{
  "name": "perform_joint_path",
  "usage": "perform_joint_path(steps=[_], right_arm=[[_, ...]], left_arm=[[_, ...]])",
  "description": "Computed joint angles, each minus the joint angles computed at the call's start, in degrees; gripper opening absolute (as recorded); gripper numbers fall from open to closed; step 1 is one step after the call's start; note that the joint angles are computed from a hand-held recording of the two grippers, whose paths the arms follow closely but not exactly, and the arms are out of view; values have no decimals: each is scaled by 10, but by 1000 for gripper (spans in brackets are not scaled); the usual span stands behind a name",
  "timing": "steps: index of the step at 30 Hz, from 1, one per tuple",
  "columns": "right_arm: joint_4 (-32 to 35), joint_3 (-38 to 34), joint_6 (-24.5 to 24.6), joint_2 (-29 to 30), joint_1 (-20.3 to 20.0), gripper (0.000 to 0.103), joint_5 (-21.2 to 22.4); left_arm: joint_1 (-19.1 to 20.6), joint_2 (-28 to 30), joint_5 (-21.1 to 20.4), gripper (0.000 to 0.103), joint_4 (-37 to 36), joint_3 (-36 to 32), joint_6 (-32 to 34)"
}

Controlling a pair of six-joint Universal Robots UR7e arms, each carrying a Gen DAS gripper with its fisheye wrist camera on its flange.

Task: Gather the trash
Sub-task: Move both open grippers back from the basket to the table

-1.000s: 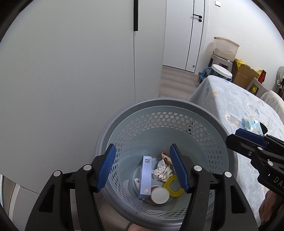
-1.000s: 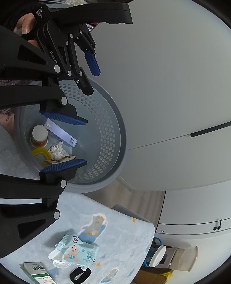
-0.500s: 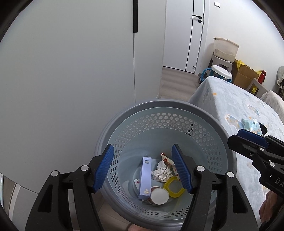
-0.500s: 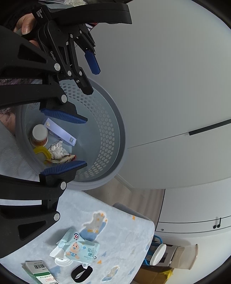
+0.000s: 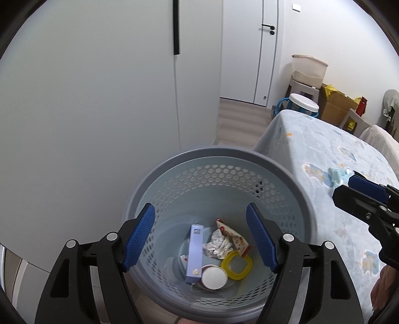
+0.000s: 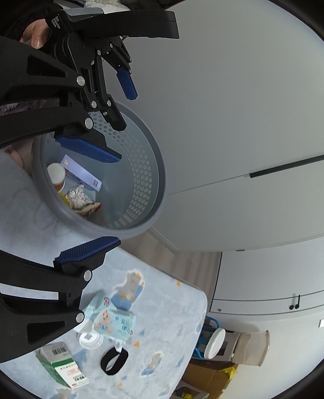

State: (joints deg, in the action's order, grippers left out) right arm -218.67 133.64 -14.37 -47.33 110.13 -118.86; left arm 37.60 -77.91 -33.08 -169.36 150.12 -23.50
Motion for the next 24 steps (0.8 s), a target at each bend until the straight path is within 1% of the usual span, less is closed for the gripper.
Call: perform_joint_path(steps=[4, 8, 13, 18, 24], right_arm=[[-28, 29, 15, -18, 1, 65, -15], [-58, 55, 19, -38, 0, 68, -37], [-94, 91, 27, -67, -11, 70, -58], [-140, 134, 43, -104, -30, 70, -58], [-194, 181, 37, -142, -47, 71, -70]], left_arm=[[-21, 3, -14, 73, -4, 3, -4], [-43, 15, -25, 73, -17, 7, -3], [-65, 24, -46, 73, -20, 6, -7], [-94, 39, -57, 73, -15, 4, -16], [-126, 79, -74, 73, -31, -3, -14]])
